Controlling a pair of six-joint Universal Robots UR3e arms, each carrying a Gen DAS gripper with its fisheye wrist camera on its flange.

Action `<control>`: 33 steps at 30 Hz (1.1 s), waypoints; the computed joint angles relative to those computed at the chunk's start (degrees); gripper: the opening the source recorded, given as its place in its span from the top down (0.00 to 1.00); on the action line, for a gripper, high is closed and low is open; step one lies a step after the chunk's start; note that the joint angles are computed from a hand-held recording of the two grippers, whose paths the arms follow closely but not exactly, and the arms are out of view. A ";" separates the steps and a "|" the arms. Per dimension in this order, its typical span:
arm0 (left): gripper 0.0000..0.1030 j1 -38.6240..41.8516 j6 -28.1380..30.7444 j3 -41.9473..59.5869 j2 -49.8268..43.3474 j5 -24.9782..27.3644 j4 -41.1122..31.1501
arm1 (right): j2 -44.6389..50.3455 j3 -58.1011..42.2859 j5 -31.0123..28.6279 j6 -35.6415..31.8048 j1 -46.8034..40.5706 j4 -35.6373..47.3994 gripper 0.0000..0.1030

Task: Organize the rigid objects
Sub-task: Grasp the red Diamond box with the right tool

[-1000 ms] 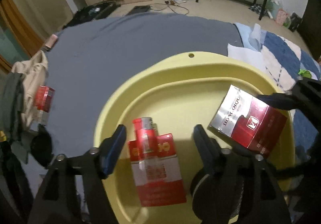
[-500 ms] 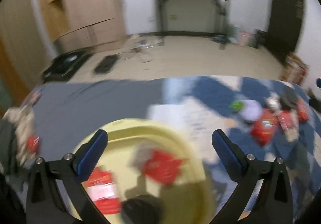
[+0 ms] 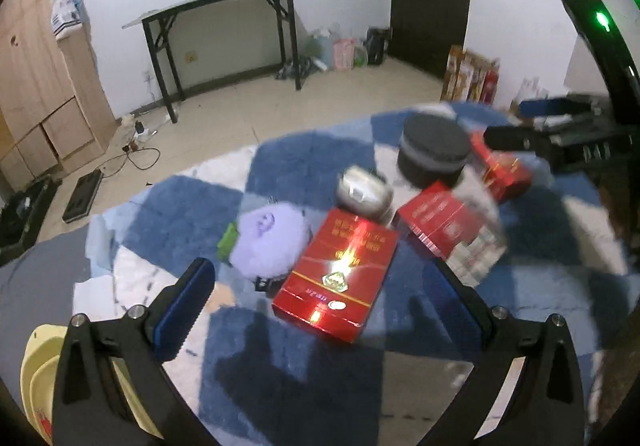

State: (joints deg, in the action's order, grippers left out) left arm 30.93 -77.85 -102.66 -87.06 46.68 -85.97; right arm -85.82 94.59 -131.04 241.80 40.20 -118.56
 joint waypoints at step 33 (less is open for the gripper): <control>0.00 -6.91 -2.27 -9.28 -3.90 5.19 12.60 | 4.88 8.20 12.18 -8.55 -15.47 -10.58 0.00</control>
